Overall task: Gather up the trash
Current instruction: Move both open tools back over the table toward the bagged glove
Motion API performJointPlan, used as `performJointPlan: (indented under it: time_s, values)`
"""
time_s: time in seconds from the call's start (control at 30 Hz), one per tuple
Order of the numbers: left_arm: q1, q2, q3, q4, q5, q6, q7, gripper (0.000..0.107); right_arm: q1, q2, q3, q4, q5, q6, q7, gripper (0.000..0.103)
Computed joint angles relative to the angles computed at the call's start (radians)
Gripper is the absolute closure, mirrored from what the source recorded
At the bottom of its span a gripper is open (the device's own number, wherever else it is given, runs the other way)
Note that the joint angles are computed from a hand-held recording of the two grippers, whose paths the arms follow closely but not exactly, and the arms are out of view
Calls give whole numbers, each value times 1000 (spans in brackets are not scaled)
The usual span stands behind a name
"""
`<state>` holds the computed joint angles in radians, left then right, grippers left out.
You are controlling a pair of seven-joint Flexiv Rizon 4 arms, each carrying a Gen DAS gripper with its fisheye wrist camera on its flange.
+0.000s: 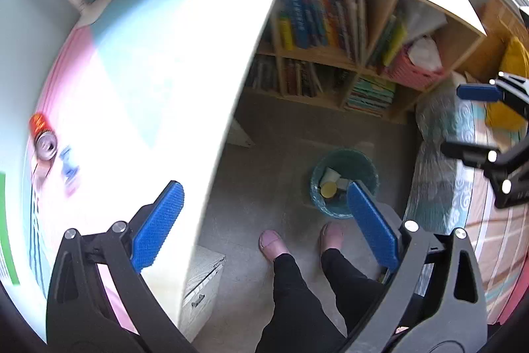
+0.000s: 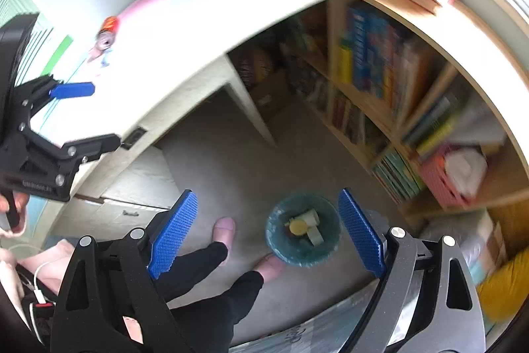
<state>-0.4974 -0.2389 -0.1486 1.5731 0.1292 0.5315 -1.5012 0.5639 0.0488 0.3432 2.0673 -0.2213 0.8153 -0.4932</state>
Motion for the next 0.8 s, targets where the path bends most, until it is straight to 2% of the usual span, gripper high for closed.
performJointPlan:
  time_s: [0.17,0.3,0.4,0.5,0.8]
  values:
    - [41,40,32,33,4,34,-31,10,30,-105,-12,-116,-43,-5,-80,16]
    - [95,78,47,83,-34,82,1,10,54,-195,-27,-224,-61,-14,-167,16]
    - [126,103,60,109,-14,114,7,10,75,-265,-40,-309,-73,-21,-212,16]
    - [164,117,71,120,-22,114,20,10,96,-333,-50,-396,-78,-24,-262,16]
    - [263,152,108,161,-5,162,32,10,178,-538,-80,-690,-73,-102,-415,16]
